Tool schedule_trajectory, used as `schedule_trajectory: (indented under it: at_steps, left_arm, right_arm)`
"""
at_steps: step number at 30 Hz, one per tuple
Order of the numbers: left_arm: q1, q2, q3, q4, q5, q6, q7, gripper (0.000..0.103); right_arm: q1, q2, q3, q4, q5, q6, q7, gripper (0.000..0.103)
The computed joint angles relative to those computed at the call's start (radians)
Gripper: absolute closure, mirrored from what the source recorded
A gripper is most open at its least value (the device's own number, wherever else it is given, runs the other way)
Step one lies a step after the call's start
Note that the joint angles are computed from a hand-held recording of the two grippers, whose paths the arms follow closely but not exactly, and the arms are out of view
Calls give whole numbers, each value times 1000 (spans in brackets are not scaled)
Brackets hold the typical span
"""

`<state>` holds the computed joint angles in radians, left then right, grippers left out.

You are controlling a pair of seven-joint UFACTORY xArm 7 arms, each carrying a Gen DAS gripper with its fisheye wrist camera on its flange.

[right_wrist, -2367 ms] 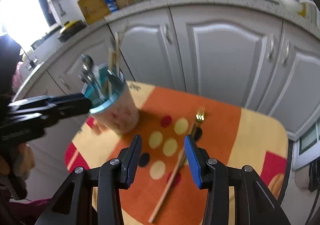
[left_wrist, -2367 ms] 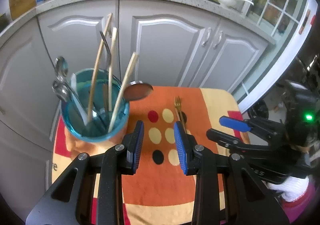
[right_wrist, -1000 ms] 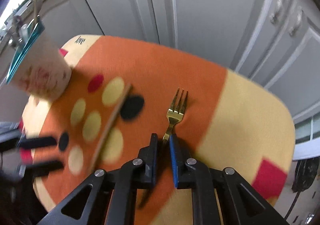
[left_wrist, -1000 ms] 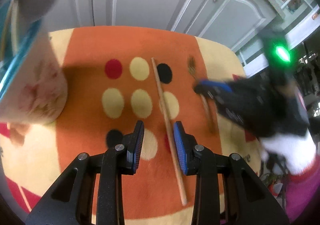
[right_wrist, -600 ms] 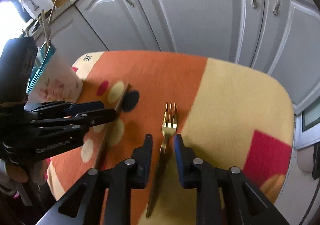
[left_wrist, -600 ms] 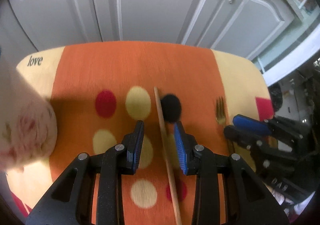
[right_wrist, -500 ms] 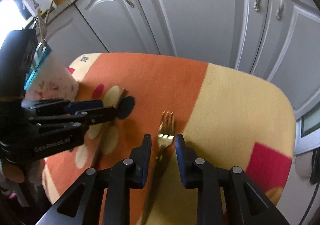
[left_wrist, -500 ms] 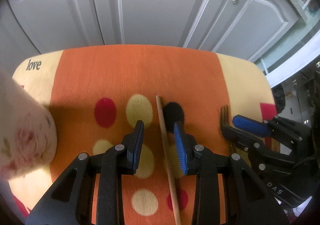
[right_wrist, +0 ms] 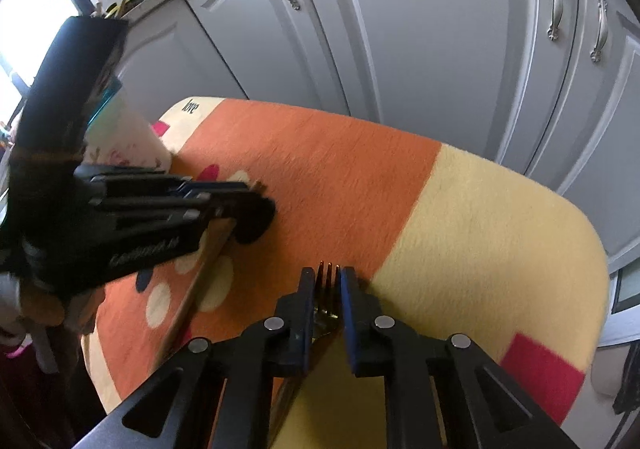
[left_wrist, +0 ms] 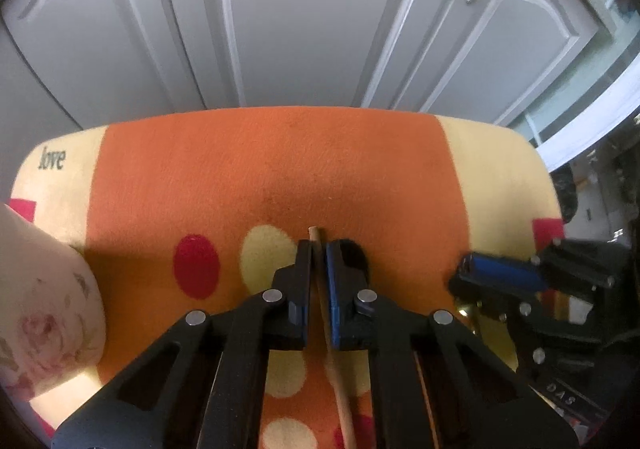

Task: Organize utensils
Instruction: 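Grasp the last wooden chopstick with the left gripper while the right gripper grasps the gold fork, then carry the chopstick in the left gripper to the cup while the right gripper carries the fork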

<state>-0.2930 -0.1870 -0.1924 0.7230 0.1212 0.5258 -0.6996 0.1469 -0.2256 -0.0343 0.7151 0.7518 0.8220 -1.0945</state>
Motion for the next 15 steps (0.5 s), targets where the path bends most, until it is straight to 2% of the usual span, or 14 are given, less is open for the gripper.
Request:
schedule_trajectory:
  at_steps: [1,2,9,15]
  left_arm:
    - [-14,-10,14,-10,-46,-8,39,98]
    - [-22,-22,23,-19,-79,-10,66,99]
    - [-53,-112,30,-73,-197,-24,148,99]
    - [-83,-315,48,-158,-280,6,193,99]
  right_arm:
    - [-4,-16,-5,-8,-1,10,0,99]
    - [-5,-32,-6,-19,3,5,0,101]
    - [0,-120,-21,-84,-10,8,22,101]
    - [12,-228,-70,-119,12,45,36,101]
